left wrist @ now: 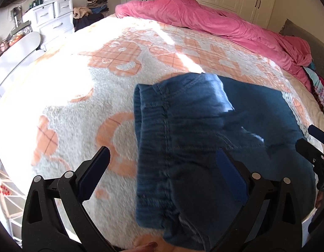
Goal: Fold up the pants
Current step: 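Grasp the denim pants at the waistband with the left tool while the right tool grasps the leg, then lift the pants with both tools and fold one leg over the other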
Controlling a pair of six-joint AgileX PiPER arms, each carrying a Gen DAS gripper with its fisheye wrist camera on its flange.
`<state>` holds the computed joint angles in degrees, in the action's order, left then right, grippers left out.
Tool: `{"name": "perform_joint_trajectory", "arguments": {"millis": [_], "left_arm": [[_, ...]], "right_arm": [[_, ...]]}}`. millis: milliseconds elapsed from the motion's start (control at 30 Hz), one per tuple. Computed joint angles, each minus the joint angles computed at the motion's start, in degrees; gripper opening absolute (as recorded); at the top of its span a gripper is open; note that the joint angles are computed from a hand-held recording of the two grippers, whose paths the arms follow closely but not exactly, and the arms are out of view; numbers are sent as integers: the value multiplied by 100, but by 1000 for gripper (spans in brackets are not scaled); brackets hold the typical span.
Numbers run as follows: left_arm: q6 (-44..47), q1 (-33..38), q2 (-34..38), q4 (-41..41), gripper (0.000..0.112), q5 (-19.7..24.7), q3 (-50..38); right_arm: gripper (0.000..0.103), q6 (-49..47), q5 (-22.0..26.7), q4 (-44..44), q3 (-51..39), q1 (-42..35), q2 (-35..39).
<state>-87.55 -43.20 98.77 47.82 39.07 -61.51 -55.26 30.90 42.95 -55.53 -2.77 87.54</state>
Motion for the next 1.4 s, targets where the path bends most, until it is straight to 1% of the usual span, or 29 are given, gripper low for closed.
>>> {"name": "perform_joint_trajectory", "arguments": {"millis": [100, 200, 267, 300, 400, 500, 533, 600, 700, 733, 833, 900, 967, 1000, 1033, 1067, 1100, 1133, 1167, 1267, 1333, 1400], "left_arm": [[322, 304, 141, -88, 95, -35, -205], [657, 659, 277, -235, 95, -256, -384], [1028, 903, 424, -462, 95, -374, -581], [1319, 1032, 527, -658, 95, -382, -720], [1917, 1360, 739, -1091, 95, -499, -974], [2619, 1653, 910, -1587, 95, -698, -1151], [2807, 1727, 983, -1715, 95, -750, -1207], [3182, 1848, 1133, -2008, 95, -830, -1315], [3631, 2018, 1273, -2433, 95, -1056, -1345], [3793, 2073, 1293, -2578, 95, -1209, -1310], [3935, 2204, 1349, -2679, 95, -1513, -1248], [4085, 2261, 1404, -2718, 95, -1647, -1251], [3968, 2228, 1485, -2439, 89, -1595, -1351], [4091, 2225, 1516, -2454, 75, -1614, -1386], [4346, 2258, 1525, -2646, 61, -1682, -1396], [4712, 2300, 1525, -2982, 55, -1775, -1400], [4988, 2325, 1510, -3221, 45, -1864, -1388], [5320, 2342, 1484, -3521, 33, -1949, -1362], [5422, 2331, 1463, -3592, 34, -1961, -1363], [5231, 2236, 1335, -3238, 30, -1948, -1309], [5243, 2205, 1204, -3209, 29, -2033, -1221], [5221, 2174, 1071, -3146, 28, -2117, -1124]], "right_arm": [[99, 141, 708, 137, -781, -124, 609], [99, 260, 766, -102, -1437, -4, 1097], [99, 331, 714, -268, -1704, 73, 1304], [99, 250, 762, -220, -1846, 77, 1426], [99, 485, 750, -609, -2411, 221, 1911], [99, 806, 678, -1223, -2975, 410, 2372], [99, 925, 745, -1398, -3223, 464, 2551], [99, 801, 1072, -1381, -3676, 483, 2848], [99, 956, 1262, -1741, -4230, 615, 3198], [99, 1082, 1299, -1939, -4467, 682, 3352], [99, 1155, 1728, -2205, -5265, 801, 3859], [99, 1265, 1895, -2479, -5701, 906, 4147], [99, 1389, 2222, -2746, -6286, 1021, 4505], [99, 1433, 2288, -2808, -6497, 1074, 4639], [99, 1446, 2467, -2828, -6744, 1099, 4773], [99, 1420, 2713, -2812, -7039, 1120, 4930], [99, 1387, 2886, -2819, -7291, 1161, 5073], [99, 1373, 2941, -2868, -7420, 1198, 5152], [99, 1356, 2941, -2926, -7494, 1238, 5203], [98, 1238, 3060, -2915, -7863, 1330, 5417], [96, 1102, 3279, -2830, -8177, 1369, 5591], [81, 960, 3343, -2916, -8200, 1466, 5636]]}}
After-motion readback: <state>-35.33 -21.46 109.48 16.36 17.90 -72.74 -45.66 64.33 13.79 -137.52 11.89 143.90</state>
